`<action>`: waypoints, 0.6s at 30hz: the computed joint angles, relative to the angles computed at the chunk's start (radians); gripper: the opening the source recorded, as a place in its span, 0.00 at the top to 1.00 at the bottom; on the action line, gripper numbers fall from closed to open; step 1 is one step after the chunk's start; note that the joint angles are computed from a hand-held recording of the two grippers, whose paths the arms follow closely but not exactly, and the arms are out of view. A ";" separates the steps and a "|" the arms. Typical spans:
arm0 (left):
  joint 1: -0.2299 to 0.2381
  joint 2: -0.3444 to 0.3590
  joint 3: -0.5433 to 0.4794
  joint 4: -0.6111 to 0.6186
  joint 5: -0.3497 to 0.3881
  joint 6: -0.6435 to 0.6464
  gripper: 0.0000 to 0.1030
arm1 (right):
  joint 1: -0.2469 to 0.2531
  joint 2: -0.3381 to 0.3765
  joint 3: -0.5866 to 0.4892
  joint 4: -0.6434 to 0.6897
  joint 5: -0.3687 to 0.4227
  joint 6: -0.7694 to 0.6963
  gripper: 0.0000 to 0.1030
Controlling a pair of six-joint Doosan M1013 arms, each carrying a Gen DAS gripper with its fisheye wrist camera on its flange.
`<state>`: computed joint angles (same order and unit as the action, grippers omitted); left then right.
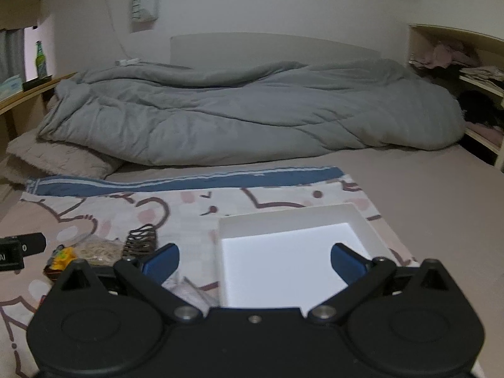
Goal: Organize objects
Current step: 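Withdraw both open tools from the tray back toward the remaining items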
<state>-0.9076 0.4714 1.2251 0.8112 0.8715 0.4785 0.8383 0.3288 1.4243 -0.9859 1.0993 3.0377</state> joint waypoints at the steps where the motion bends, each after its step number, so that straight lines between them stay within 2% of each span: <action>1: 0.003 -0.005 0.008 0.005 0.002 -0.006 0.00 | 0.002 0.007 -0.010 0.002 -0.003 -0.008 0.00; 18: 0.034 -0.080 0.115 0.063 0.011 -0.075 0.00 | 0.030 0.098 -0.140 0.032 -0.036 -0.074 0.00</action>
